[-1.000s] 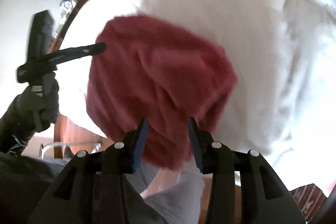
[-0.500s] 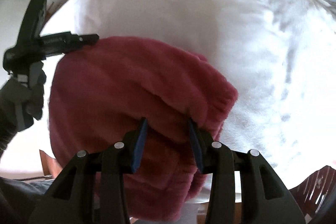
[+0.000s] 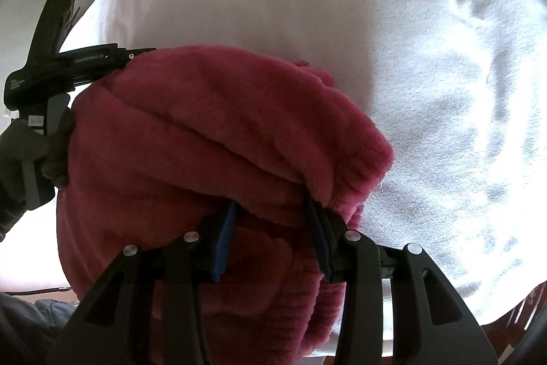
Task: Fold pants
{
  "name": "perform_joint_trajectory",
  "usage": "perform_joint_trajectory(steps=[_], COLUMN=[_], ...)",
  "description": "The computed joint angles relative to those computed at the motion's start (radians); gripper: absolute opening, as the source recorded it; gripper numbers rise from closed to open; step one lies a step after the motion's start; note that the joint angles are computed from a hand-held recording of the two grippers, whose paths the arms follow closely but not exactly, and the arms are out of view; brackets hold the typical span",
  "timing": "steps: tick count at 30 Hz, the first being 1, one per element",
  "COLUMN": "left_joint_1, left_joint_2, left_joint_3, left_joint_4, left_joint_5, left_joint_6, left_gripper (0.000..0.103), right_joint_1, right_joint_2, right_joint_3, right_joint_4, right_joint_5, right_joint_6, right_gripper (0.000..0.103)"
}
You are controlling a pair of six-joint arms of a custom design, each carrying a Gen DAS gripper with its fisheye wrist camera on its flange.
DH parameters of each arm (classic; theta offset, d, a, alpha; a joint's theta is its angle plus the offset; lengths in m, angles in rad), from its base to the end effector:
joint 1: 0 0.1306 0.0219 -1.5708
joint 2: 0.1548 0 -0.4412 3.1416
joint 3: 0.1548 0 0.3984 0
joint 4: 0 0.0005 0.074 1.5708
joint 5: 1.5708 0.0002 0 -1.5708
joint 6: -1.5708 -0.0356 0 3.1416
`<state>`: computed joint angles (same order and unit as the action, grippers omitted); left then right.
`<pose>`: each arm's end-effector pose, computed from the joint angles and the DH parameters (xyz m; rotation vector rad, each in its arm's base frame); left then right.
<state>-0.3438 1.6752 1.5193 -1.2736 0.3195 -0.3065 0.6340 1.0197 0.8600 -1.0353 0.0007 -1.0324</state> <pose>0.5078 -0.1942 0.3885 0.9805 2.8026 -0.4822 0.2299 0.1684 0.3722 0.5664 2.8045 0.4019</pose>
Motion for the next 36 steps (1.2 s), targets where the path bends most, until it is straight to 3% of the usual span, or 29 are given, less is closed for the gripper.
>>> perform_joint_trajectory(steps=[14,25,36], left_joint_1=[0.006,0.006,0.021], left_joint_2=[-0.104,-0.236,-0.348], left_joint_3=[0.003,-0.051,-0.131], left_joint_4=[-0.001,-0.007,-0.042], left_joint_5=[-0.016,-0.084,-0.131], left_joint_6=[0.038,0.024,0.073], left_gripper=[0.057,0.058,0.058], right_joint_1=[-0.023,-0.06,-0.024], right_joint_2=[-0.043,-0.028,-0.019], right_joint_3=[-0.017,0.014,0.051], right_joint_4=[-0.013,-0.047,-0.092], right_joint_5=[-0.031,-0.062,-0.048], right_joint_6=[0.077,0.151,0.16], right_gripper=[0.043,0.045,0.046])
